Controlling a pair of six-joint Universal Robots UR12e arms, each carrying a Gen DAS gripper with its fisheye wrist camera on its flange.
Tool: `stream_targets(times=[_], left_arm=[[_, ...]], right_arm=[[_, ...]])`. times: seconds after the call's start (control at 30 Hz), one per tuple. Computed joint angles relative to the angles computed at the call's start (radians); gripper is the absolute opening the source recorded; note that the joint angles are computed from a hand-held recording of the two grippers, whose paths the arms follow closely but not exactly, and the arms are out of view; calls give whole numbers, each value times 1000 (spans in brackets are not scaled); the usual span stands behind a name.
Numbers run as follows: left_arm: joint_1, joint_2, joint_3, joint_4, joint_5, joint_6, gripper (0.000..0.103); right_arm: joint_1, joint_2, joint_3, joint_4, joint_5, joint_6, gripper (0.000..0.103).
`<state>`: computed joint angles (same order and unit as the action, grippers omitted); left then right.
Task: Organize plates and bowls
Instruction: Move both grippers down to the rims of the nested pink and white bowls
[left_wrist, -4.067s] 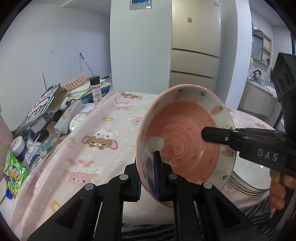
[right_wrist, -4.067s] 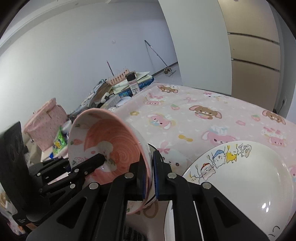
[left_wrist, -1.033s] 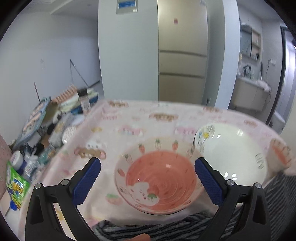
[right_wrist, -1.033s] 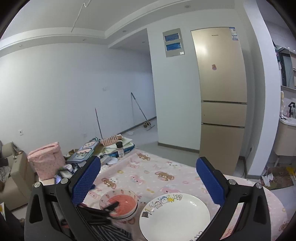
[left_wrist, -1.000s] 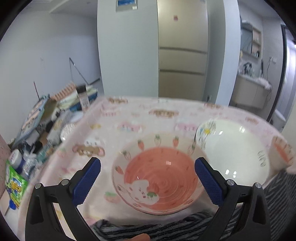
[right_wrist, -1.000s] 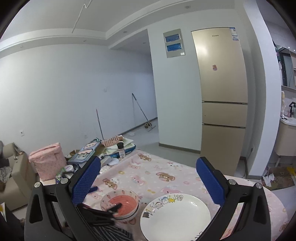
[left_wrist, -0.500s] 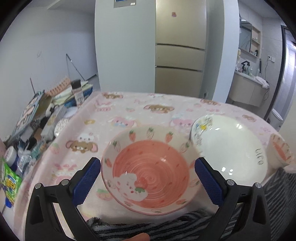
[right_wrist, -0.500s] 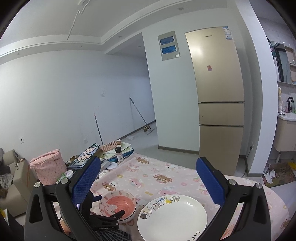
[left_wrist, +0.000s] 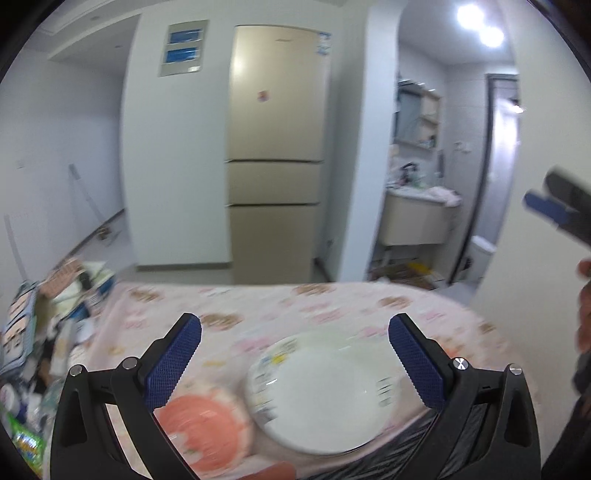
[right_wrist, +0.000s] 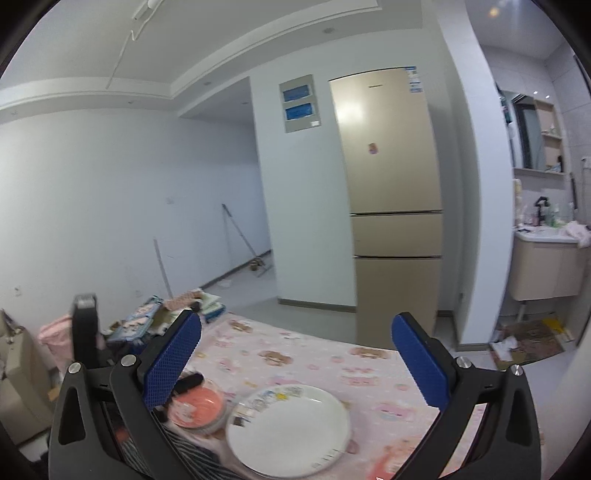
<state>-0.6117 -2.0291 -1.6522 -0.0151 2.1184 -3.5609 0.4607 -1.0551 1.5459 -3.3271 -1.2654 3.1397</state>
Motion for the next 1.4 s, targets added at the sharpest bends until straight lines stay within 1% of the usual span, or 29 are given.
stream_targets(times=[0.13, 0.27, 0.33, 0.4, 0.43, 0.5, 0.57, 0.63, 0.7, 0.77, 0.83, 0.93, 0.97, 1.03, 1.07, 1.1, 1.13, 1.17, 1.2, 1.23, 1.27, 1.3, 1.33, 1.4], left_arm=[[-2, -42, 90, -5, -92, 48, 103], [-11, -89, 195, -34, -133, 106, 103], [-12, -114, 250, -50, -177, 123, 103], [-10, -130, 281, -54, -217, 134, 103], [-9, -144, 306, -70, -239, 132, 103], [-7, -161, 332, -95, -261, 132, 103], [-2, -182, 362, -129, -292, 128, 103], [6, -200, 384, -165, -334, 107, 103], [16, -218, 398, -200, -393, 76, 103], [22, -232, 404, -228, -432, 57, 103], [25, -250, 416, -268, -452, 46, 103], [28, -275, 432, -329, -478, 32, 103], [28, -280, 432, -333, -485, 27, 103], [33, -294, 440, -359, -510, 7, 100], [34, -299, 440, -371, -521, 3, 94], [35, -306, 447, -386, -531, 2, 89], [35, -312, 451, -392, -536, 0, 87], [34, -316, 452, -393, -537, 0, 80], [33, -324, 461, -406, -539, 2, 74], [33, -331, 470, -427, -539, 2, 73], [34, -336, 474, -440, -541, 5, 69], [33, -342, 482, -451, -541, 10, 64], [32, -347, 487, -469, -533, 15, 62], [30, -357, 500, -497, -521, 18, 54]], right_arm=[[-21, -26, 37, -3, -47, 22, 103], [-40, -46, 57, 0, -75, 34, 103], [-46, -54, 66, 1, -91, 32, 103], [-53, -58, 73, 9, -117, 27, 103], [-56, -59, 77, 15, -129, 28, 103], [-66, -56, 82, 29, -141, 41, 103], [-78, -51, 89, 34, -138, 76, 103], [-94, -44, 99, 36, -115, 117, 103], [-106, -35, 105, 46, -102, 146, 103], [-112, -25, 109, 72, -105, 164, 103], [-117, -14, 113, 98, -110, 183, 103], [-130, 5, 119, 158, -92, 228, 103], [-135, 11, 119, 176, -84, 235, 103], [-140, 24, 122, 206, -77, 244, 102], [-142, 30, 121, 219, -72, 246, 101], [-144, 35, 121, 228, -66, 246, 93], [-147, 41, 123, 231, -60, 249, 82], [-150, 48, 124, 232, -53, 257, 76], [-154, 53, 123, 239, -37, 261, 61], [-157, 58, 123, 247, -20, 261, 52], [-156, 61, 121, 254, -18, 262, 41], [-153, 65, 119, 263, -26, 257, 35], [-151, 69, 115, 269, -30, 252, 33], [-150, 76, 111, 278, -19, 251, 30]])
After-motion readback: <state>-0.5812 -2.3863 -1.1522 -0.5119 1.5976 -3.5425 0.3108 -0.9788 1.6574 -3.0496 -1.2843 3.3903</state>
